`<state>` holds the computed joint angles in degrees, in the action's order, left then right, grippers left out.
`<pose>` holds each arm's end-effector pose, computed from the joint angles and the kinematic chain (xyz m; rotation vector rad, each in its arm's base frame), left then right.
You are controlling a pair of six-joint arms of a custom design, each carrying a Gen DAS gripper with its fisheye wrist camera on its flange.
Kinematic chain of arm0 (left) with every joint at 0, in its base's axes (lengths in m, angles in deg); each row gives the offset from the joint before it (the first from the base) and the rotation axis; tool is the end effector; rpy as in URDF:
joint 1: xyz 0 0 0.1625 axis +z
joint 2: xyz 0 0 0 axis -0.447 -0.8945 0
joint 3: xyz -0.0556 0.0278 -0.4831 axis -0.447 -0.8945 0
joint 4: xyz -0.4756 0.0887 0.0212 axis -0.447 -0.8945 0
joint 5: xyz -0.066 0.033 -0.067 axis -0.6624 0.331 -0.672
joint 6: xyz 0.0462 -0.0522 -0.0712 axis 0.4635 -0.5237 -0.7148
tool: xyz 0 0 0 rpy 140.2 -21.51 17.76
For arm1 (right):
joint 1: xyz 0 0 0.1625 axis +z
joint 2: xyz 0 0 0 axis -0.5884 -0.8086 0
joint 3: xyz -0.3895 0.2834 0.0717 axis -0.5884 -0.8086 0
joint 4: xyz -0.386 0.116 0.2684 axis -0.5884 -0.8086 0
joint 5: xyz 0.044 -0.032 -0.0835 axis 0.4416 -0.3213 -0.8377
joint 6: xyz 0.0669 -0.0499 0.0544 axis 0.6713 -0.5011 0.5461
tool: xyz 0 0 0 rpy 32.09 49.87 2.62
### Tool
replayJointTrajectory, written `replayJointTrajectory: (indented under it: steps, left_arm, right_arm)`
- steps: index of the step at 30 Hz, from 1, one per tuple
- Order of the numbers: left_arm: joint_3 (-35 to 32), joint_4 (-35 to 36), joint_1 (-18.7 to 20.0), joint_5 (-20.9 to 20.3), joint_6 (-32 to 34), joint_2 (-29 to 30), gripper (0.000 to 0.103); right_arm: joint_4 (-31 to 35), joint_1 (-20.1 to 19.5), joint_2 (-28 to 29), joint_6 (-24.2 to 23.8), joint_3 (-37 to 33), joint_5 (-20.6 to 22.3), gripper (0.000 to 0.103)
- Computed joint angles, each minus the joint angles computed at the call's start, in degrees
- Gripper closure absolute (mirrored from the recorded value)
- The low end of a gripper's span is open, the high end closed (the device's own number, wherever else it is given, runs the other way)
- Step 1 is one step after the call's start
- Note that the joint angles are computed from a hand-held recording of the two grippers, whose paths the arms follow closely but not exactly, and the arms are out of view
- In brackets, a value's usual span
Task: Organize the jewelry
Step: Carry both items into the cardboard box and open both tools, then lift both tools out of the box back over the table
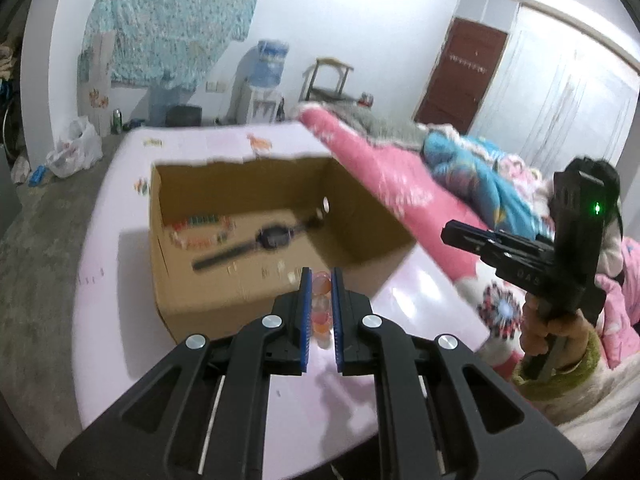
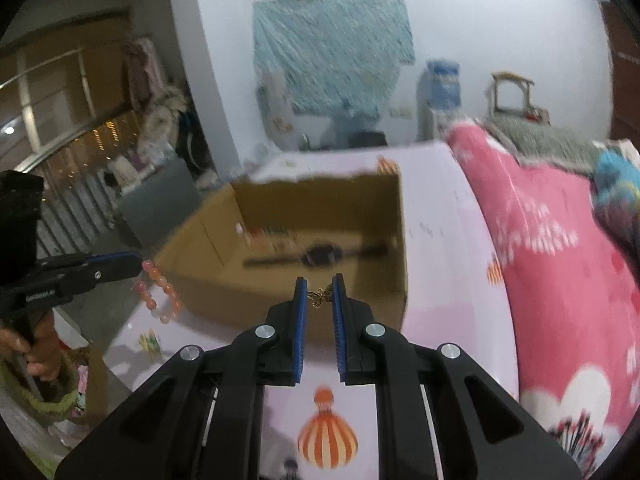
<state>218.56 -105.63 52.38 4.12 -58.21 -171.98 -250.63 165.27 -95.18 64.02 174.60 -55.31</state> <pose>-0.3449 -0.3515 0.2651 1.2782 2.6940 -0.6574 0.2478 -0.2213 0.3469 0.2994 -2.2079 1.2753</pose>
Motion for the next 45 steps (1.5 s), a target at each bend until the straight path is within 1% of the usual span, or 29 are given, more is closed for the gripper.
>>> replayJointTrajectory:
  steps: [2, 3, 5, 6, 7, 9, 10, 12, 15, 18, 20, 21, 26, 28, 30, 32, 33, 35, 38, 42, 44, 45]
  left_arm:
    - [-2.0, 0.1, 1.2, 2.0, 1.4, 2.2, 0.094]
    - [-2.8, 0.6, 1.9, 2.3, 1.9, 2.9, 0.094]
    - [-5.0, 2.4, 3.7, 3.0, 1.8, 5.3, 0.094]
    - [-6.5, 3.5, 4.8, 3.3, 2.2, 7.3, 0.094]
    - [-7.3, 4.1, 5.5, 4.5, 2.7, 8.4, 0.094]
    - [-9.0, 6.0, 6.3, 9.2, 4.4, 11.4, 0.094]
    - [-9.7, 6.8, 6.7, 10.2, 4.8, 12.3, 0.094]
    - [-11.6, 9.7, 7.8, 11.1, 5.9, 14.6, 0.094]
    - [-13.1, 13.6, 8.4, 14.2, 6.9, 17.3, 0.094]
    - [-13.8, 15.6, 9.0, 13.3, 5.9, 17.7, 0.092]
    - [-13.4, 14.6, 9.1, 13.1, 6.1, 17.2, 0.083]
    - [-13.0, 14.0, 8.9, 13.2, 6.0, 16.7, 0.082]
    - [-12.0, 11.8, 9.0, 11.4, 5.1, 14.6, 0.081]
    - [-10.9, 10.0, 8.6, 11.2, 5.0, 13.2, 0.08]
    - [-9.7, 7.9, 8.3, 10.9, 4.8, 11.6, 0.074]
    - [-8.8, 6.5, 8.1, 10.6, 4.3, 10.4, 0.064]
    - [-8.1, 5.7, 7.9, 10.7, 3.8, 9.7, 0.062]
    - [-7.3, 4.6, 7.7, 10.9, 3.0, 8.8, 0.051]
    - [-6.0, 2.2, 7.9, 10.0, 2.4, 7.5, 0.044]
    - [-5.4, 1.9, 9.4, 7.4, -0.3, 6.6, 0.041]
    - [-5.3, 2.3, 10.1, 6.2, -1.4, 6.4, 0.038]
    - [-5.2, 2.3, 10.4, 5.5, -2.0, 6.3, 0.037]
  right_arm:
    - [-1.9, -1.8, 0.3, -3.4, -1.4, 2.5, 0.09]
    - [-2.6, -3.3, 0.3, -4.8, -2.1, 4.4, 0.09]
    - [-2.1, -5.9, 0.2, -5.5, -3.0, 7.6, 0.09]
    - [-1.9, -7.9, 0.2, -6.1, -3.6, 9.7, 0.09]
    - [-1.8, -9.0, 0.5, -6.4, -3.9, 10.6, 0.09]
    - [-1.4, -11.0, 1.3, -6.9, -4.6, 12.1, 0.09]
    - [-0.7, -12.4, 1.4, -7.1, -4.9, 13.5, 0.09]
    - [0.1, -14.3, 1.9, -7.2, -5.5, 15.0, 0.09]
    - [0.8, -16.1, 2.7, -7.2, -5.9, 16.3, 0.09]
    - [1.5, -17.5, 2.5, -7.3, -6.2, 17.7, 0.09]
    - [2.0, -17.8, 2.3, -7.1, -6.3, 18.1, 0.09]
    - [2.5, -18.2, 2.1, -7.1, -6.5, 18.2, 0.09]
    - [5.3, -19.4, 1.9, -6.4, -7.4, 19.0, 0.09]
    - [8.3, -20.0, 2.0, -5.5, -8.3, 19.2, 0.09]
    - [11.9, -20.7, 2.4, -4.5, -9.4, 19.1, 0.09]
    - [15.9, -21.4, 2.8, -3.4, -10.6, 18.6, 0.09]
    - [17.7, -21.7, 3.3, -2.6, -11.2, 18.0, 0.09]
    - [19.9, -22.2, 3.9, -2.0, -12.0, 17.6, 0.09]
    - [19.8, -22.3, 4.0, -1.5, -12.2, 16.7, 0.088]
    - [17.9, -21.6, 2.8, -0.9, -11.5, 16.0, 0.083]
    - [16.3, -20.8, 1.9, -0.6, -10.9, 14.8, 0.082]
    - [15.2, -20.2, 1.1, -0.1, -10.4, 14.0, 0.078]
